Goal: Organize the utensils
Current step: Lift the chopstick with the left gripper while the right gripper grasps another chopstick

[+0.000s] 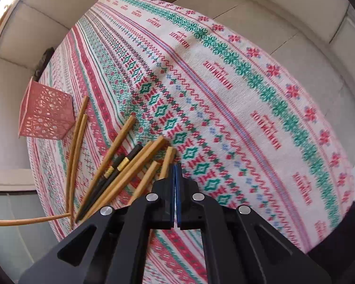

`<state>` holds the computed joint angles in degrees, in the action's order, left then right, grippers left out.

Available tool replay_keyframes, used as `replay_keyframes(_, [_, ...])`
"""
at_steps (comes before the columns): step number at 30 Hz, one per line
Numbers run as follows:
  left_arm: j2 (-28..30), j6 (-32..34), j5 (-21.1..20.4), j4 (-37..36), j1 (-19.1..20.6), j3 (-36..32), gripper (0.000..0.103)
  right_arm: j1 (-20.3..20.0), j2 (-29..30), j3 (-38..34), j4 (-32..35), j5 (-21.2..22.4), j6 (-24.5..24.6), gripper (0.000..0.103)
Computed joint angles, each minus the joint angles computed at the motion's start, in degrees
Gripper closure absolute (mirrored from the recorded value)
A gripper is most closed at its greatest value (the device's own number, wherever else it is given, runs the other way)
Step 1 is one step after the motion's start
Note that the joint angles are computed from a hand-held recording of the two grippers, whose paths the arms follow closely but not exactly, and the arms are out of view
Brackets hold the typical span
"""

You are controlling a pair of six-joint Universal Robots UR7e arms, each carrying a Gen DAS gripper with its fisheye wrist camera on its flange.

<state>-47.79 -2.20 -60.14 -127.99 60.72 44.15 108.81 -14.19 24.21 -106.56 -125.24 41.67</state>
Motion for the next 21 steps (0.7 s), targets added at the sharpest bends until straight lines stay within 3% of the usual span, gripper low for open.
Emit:
replay_keyframes(2, [0.04, -0.20, 0.33, 0.23, 0.06, -0.08, 0.096, -0.49, 0.83, -3.59, 6.22, -1.45, 1.40, 0.102])
replay_keyframes(3, [0.15, -0.34, 0.48, 0.37, 0.08, -0.23, 0.096, -1.07, -0.36, -1.78, 6.23, -0.37, 2.75, 0.102])
replay_keyframes(6, [0.26, -0.45, 0.59, 0.38, 0.03, -0.41, 0.096, -2.64, -6.01, 9.21, -2.92, 6.67, 5.76, 0.099])
replay_keyframes(9, [0.62, -0.52, 0.70, 0.55, 0.08, -0.92, 0.096, -3.09, -6.44, 10.84, -6.10, 10.78, 7.31, 0.096])
replay_keyframes(14, [0.90, -0.85, 0.44, 1.15, 0.21, -1.46, 0.095, -2.02, -1.90, 2.83, -2.04, 7.37, 7.25, 0.091])
replay_keyframes(21, [0.88, -0.70, -0.26, 1.35, 0.51, -1.97, 0.094, -2.19, -1.78, 0.81, -1.78, 9.39, 9.46, 0.089])
